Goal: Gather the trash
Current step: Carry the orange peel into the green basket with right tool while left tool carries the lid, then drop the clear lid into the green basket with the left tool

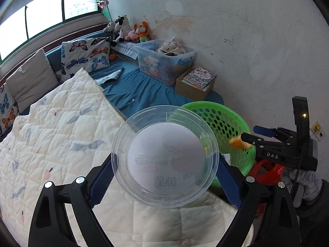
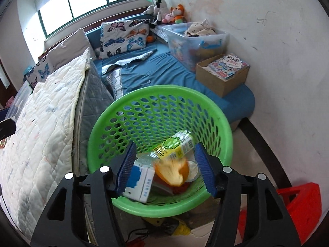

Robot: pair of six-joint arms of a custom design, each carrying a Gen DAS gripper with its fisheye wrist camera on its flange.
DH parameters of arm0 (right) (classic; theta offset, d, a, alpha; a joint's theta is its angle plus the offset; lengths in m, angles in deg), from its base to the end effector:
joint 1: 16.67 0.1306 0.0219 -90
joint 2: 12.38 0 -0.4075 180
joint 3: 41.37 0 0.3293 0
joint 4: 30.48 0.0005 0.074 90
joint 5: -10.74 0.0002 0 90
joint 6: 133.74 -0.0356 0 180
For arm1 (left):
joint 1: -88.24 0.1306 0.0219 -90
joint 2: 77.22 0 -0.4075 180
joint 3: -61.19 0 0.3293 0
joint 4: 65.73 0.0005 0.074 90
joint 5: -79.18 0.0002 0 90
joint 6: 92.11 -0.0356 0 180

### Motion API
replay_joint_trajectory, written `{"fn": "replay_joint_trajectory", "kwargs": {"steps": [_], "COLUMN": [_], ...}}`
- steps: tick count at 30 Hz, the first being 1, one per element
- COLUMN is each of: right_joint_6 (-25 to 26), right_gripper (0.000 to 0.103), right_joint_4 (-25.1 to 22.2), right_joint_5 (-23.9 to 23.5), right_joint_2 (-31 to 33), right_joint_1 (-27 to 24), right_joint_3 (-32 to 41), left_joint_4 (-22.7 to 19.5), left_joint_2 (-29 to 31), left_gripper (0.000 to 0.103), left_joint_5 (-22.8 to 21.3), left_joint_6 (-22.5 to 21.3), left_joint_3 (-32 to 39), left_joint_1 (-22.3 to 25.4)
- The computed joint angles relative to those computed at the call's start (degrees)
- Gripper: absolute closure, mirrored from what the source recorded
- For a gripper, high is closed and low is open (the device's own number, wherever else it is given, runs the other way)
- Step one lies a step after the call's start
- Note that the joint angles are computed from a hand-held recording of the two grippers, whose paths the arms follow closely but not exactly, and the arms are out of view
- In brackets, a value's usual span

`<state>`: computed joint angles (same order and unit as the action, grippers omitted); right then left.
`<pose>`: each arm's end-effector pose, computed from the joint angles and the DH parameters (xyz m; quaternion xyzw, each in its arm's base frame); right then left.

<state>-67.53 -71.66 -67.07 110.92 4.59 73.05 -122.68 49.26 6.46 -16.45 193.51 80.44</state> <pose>0.6000 0.2248 0.3368 0.0569 0.9335 0.0379 0.3519 0.6518 -0.1005 0.4076 0.2281 0.9053 -0.1227 0.3367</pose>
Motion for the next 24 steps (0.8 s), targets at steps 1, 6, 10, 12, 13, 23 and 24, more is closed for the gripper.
{"fn": "replay_joint_trajectory", "kwargs": {"steps": [1,6,10,12,13,23,24], "right_joint_6": [0.0,0.8,1.0,1.1,1.1,0.6,0.5], "right_gripper": [0.042,0.038,0.034,0.033,0.032,0.030,0.030], "right_joint_4": [0.4,2.8,4.4,5.3,5.6,7.2,7.2], "right_joint_5": [0.0,0.0,0.0,0.1,0.0,-1.3,-1.4], "right_joint_2": [-0.4,-2.4,-4.0,-4.8,-5.0,-5.6,-5.4], "right_joint_1": [-0.1,-0.2,-0.1,0.0,0.0,0.2,0.2], "right_joint_3": [-0.5,-3.5,-6.1,-7.5,-7.9,-10.4,-10.3], "left_joint_4": [-0.6,-3.6,-6.2,-7.5,-8.3,-14.3,-14.2], "left_joint_2": [0.6,3.5,6.2,7.7,8.5,14.8,14.9], "left_gripper": [0.014,0.014,0.014,0.014,0.014,0.013,0.013], "left_joint_5": [-0.2,-0.2,-0.5,-1.1,-1.3,-0.9,-0.8], "left_joint_6": [0.1,1.0,1.5,1.8,2.0,3.7,3.8], "left_joint_3": [1.1,6.1,10.1,12.4,13.5,23.0,23.0], "left_joint_1": [-0.4,-2.3,-3.8,-4.6,-4.9,-6.2,-6.3]}}
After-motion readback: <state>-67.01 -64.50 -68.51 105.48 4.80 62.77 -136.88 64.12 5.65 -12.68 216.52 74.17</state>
